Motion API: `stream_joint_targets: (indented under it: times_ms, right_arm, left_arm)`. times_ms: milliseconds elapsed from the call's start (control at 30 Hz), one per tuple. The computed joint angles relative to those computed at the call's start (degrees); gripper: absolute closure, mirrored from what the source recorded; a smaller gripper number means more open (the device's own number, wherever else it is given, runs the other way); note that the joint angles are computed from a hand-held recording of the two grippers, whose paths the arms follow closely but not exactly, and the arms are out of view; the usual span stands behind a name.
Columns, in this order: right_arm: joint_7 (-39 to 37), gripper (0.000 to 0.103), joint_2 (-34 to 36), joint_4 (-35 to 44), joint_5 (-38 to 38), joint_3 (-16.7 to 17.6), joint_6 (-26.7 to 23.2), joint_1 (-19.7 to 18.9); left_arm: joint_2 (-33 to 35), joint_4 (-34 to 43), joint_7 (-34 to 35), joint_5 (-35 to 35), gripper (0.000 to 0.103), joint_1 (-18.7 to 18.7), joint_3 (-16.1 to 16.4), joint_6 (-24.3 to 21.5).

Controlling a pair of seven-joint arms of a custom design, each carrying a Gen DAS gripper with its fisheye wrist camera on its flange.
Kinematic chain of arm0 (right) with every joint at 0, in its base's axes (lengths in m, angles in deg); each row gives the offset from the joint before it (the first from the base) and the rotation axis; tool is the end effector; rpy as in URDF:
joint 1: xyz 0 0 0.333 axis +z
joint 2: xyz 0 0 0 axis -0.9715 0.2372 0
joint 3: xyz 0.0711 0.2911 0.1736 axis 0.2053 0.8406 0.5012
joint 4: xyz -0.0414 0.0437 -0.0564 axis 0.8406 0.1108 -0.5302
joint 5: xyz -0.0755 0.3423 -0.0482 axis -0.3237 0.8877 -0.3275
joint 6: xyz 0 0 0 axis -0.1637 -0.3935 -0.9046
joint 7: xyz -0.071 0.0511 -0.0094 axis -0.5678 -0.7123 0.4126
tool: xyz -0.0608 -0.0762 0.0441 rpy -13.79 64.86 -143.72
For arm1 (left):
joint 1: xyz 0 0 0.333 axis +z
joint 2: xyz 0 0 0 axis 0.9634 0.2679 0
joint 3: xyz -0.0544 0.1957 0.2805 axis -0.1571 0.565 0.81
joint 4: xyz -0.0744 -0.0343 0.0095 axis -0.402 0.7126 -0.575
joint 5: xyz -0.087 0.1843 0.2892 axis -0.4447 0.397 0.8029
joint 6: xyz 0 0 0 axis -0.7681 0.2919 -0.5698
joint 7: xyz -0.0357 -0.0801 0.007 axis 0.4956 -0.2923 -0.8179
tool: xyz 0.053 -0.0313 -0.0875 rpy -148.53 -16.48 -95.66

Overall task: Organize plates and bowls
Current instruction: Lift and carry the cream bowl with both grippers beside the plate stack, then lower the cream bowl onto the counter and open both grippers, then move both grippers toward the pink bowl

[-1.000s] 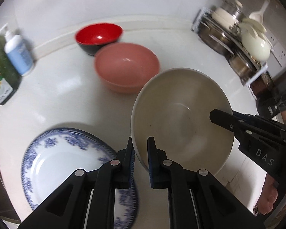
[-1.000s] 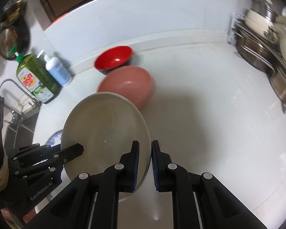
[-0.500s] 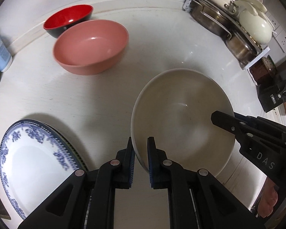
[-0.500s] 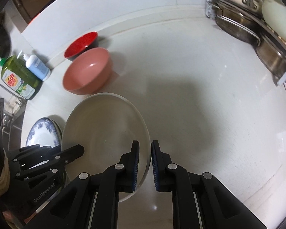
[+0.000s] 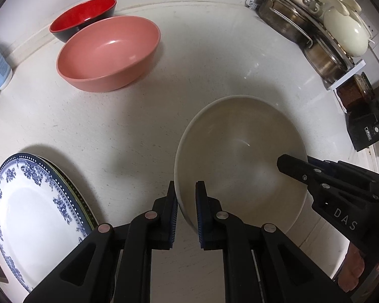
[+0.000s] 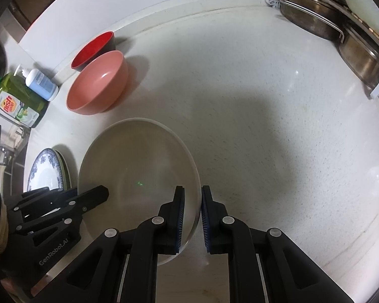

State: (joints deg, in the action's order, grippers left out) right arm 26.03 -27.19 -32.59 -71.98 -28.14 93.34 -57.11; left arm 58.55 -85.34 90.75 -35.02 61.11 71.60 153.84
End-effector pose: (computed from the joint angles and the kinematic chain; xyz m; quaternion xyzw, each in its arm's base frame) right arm 0.6338 0.3205 0.3950 -0.7640 0.6098 -0.0424 0.2064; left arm 0.6150 -0.2179 0.4099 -0.7159 0.6750 -0.1745 0.0371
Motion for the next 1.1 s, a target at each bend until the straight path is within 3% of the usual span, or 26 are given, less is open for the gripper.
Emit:
stream_joint_targets:
  times_ms: [400,567,700,900,1000,1100]
  right_arm:
    - [-1.3,0.088,1.4,1.7,1.6,0.5,-1.1,-0.6]
    - [-0.7,0.086,1.0,1.3,0.6,-0.4,-0.4,0.0]
    - [0.5,0.073,0.5,0.8,-1.1,-1.3,0.2,0.6]
    - [1.8,0.073,-0.6,-0.4,-3.3,-1.9,1.4,1.3]
    - [3.4,0.063,-1.4,-1.1,-5.3,-2.8,2.6,2.3]
    - [4.4,0.061,-2.2,-1.4,-6.5,-3.0,3.3,2.6]
  left_arm:
    - [0.5,0.5,-1.0,-0.2,0.084,-0.2,0.0,-0.2]
    - [0.3,0.0,-2.6,1.0,0.066,-0.9,0.8,0.9]
    - [-0.2,-0.4,-5.0,4.0,0.058,-1.8,2.0,1.2]
    - [-2.1,-2.5,-7.3,7.8,0.045,-2.2,2.9,3.7]
    - [-3.4,-3.8,-8.0,9.1,0.042,-1.8,3.2,5.1]
    - [-4.8,-5.0,-9.3,10.9,0.038,-1.7,3.7,6.2]
